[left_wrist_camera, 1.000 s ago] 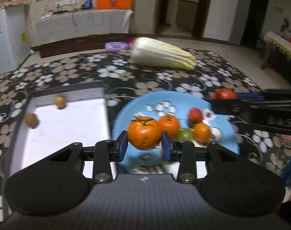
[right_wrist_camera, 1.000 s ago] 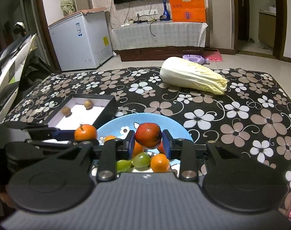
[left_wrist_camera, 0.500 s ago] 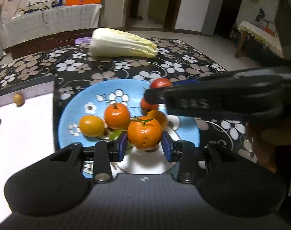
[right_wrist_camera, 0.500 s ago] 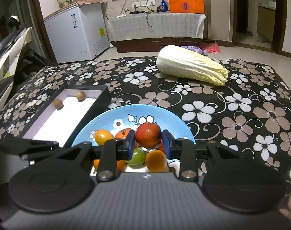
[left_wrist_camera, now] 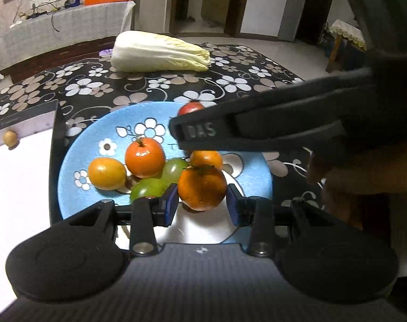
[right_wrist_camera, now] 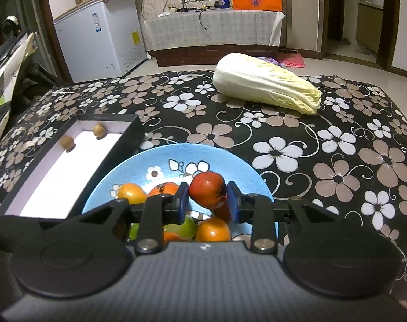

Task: Organize fruits
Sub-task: 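Open both grippers to release the apple and orange onto the plate, then move both open grippers back over the white tray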

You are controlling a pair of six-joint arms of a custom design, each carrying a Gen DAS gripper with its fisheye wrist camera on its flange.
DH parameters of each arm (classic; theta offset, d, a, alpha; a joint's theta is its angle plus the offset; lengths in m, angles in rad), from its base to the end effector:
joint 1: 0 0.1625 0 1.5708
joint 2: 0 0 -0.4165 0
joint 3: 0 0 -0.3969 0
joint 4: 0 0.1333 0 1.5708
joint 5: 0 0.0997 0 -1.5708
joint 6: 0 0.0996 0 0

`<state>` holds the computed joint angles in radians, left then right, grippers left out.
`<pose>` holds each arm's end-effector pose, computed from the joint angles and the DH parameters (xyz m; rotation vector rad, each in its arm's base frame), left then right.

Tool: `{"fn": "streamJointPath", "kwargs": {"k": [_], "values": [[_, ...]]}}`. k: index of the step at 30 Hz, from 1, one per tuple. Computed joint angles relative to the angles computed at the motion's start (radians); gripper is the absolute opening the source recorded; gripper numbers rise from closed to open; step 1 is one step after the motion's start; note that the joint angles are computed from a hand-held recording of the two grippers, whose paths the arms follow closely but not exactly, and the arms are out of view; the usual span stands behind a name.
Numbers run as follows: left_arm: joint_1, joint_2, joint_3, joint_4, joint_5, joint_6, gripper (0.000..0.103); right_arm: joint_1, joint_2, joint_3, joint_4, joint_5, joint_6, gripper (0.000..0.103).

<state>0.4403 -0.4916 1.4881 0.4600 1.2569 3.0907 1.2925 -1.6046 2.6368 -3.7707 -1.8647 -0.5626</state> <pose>-0.3775 -0.3592 -0.0796 1.4771 2.5167 -0.3958 0.0135 -0.3328 0.2924 0.0967 -2.1625 1.1693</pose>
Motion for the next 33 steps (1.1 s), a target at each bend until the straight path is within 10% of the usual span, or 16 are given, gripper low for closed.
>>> {"fn": "streamJointPath", "kwargs": {"k": [33], "values": [[0.05,-0.185,0.12,-0.088,-0.075,-0.014,0.067,0.104,0.165,-0.048,-0.222,0.005,-0.024,0.043]]}}
